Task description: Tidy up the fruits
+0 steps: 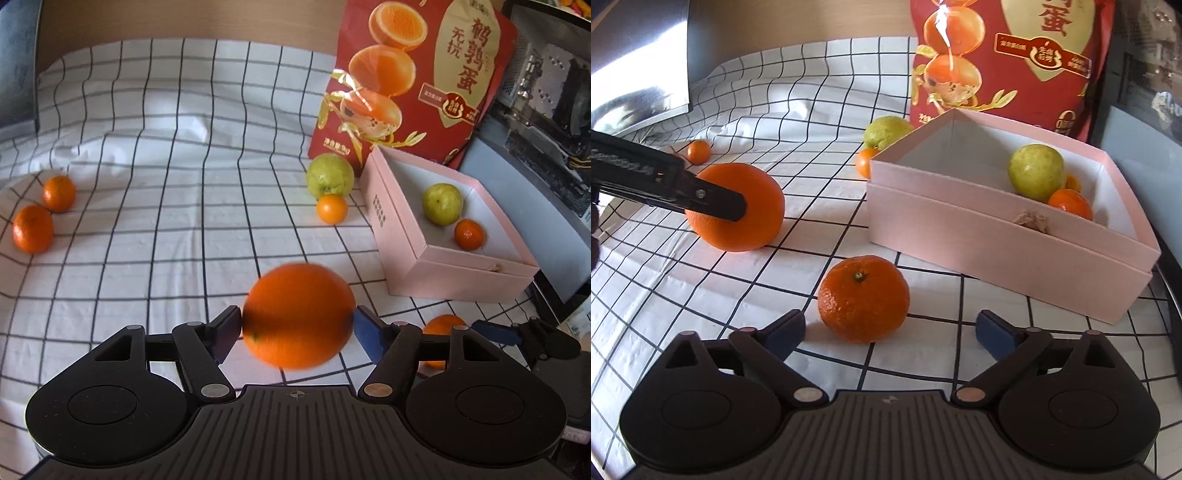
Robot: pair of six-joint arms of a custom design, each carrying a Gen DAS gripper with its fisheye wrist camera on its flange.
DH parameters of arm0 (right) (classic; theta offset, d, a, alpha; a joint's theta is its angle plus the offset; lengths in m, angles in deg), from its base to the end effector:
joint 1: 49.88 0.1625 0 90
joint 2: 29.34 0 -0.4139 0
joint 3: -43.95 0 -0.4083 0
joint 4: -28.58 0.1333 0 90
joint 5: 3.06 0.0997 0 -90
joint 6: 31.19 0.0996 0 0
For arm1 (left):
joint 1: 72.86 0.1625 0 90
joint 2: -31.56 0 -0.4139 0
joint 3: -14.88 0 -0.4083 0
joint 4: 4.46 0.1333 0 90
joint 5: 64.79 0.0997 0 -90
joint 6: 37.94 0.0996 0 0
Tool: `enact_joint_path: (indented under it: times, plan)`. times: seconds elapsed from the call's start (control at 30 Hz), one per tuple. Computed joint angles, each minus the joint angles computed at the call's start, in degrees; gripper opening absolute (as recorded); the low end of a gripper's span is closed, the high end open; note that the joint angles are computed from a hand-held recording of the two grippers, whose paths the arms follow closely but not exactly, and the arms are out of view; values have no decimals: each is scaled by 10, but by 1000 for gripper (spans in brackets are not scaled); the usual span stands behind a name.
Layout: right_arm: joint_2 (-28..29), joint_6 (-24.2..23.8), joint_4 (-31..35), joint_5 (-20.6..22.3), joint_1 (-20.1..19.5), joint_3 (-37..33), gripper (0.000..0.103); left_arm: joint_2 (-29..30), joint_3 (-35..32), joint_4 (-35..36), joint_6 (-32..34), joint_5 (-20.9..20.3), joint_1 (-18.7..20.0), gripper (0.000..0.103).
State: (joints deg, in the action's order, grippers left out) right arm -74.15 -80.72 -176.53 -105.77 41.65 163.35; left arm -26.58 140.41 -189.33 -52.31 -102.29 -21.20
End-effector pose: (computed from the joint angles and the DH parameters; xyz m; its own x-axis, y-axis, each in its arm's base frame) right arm 0.1258 -0.5379 0.0515 -0.6200 -0.5023 0.6028 -0.7579 0.5821 -0.2945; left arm -0.1386 -0.5175 0.1293 -0.8191 -0.0850 -0.5673 0.3583 0.6965 -0.6217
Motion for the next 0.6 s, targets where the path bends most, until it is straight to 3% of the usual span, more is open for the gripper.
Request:
enact_joint_path:
  times: [0.3, 0.6]
  plan:
    - [0, -1, 3, -1, 0, -1, 103, 6, -5, 2, 45, 29, -14, 71]
    - [-2, -2, 10, -1, 0, -2, 103, -4, 1, 33, 60, 17, -22, 72]
